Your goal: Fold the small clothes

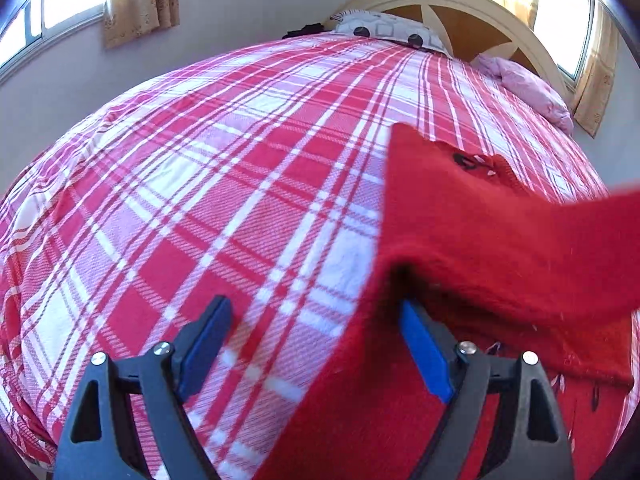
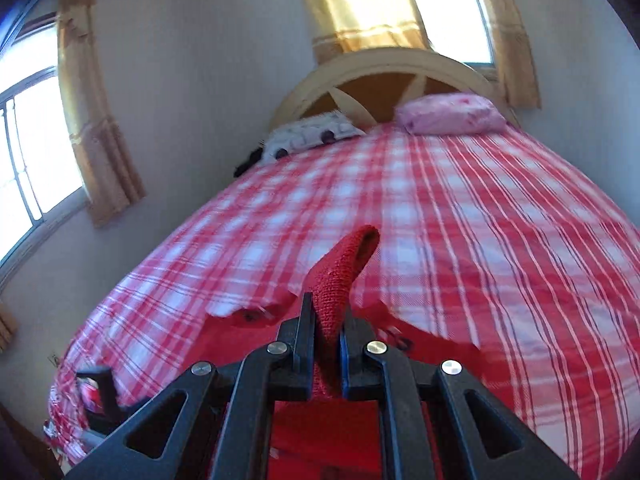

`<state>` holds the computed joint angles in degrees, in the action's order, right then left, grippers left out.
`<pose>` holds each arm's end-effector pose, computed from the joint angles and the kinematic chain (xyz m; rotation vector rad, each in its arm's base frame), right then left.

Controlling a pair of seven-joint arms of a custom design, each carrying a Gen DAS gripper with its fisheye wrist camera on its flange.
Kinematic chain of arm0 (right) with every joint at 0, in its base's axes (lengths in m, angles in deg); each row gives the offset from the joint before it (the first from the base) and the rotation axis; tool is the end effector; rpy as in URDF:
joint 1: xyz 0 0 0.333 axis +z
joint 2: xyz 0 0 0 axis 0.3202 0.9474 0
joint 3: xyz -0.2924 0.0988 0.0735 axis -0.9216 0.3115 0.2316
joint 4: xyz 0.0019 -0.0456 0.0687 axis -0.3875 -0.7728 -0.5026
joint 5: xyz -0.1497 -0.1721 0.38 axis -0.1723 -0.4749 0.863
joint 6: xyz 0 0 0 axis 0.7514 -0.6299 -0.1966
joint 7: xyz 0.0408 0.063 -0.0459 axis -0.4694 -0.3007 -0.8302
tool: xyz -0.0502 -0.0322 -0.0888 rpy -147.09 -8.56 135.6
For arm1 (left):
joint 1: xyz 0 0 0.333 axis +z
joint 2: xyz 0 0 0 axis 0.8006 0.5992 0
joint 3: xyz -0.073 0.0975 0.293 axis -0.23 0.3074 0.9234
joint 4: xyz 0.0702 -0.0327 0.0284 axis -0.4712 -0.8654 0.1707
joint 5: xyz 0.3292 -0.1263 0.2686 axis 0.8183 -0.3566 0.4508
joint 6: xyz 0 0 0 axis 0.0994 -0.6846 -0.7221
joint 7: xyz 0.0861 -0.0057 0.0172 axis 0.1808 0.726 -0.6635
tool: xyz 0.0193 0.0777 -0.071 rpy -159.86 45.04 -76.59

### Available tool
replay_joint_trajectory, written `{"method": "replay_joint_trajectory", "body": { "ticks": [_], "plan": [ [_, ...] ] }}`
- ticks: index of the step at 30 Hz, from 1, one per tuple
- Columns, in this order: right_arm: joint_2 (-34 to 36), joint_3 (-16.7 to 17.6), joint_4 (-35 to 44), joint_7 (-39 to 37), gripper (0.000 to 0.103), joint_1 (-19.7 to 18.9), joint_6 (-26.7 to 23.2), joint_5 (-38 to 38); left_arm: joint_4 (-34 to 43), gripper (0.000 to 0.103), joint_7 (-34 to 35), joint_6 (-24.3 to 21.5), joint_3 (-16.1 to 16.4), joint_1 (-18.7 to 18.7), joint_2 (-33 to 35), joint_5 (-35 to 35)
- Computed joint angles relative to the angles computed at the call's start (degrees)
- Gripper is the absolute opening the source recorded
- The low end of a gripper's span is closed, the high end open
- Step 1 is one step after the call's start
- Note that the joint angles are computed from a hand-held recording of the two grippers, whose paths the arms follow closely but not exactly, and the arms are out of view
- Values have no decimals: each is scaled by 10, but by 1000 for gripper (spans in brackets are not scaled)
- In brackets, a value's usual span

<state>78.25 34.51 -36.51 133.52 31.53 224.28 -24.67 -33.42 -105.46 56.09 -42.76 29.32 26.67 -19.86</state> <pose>0.6350 0.1424 0.5080 -1.7880 1.3357 -0.4266 0.4932 -0.3740 0.3993 -2.3571 0.9804 -0.4558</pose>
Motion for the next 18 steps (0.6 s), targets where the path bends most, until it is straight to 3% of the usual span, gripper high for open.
{"method": "replay_joint_trajectory", "body": {
  "ticks": [9, 14, 18],
  "plan": [
    [63, -12, -35, 119, 9, -30, 5, -104, 3, 87, 9, -24, -4, -5, -8, -7],
    [59, 3, -44, 70, 9, -59, -12, -24, 8, 87, -8, -17, -9, -8, -20, 50],
    [47, 0, -60, 50, 12, -62, -18, 5, 47, 87, 27, -35, -6, -9, 8, 79]
  ]
}}
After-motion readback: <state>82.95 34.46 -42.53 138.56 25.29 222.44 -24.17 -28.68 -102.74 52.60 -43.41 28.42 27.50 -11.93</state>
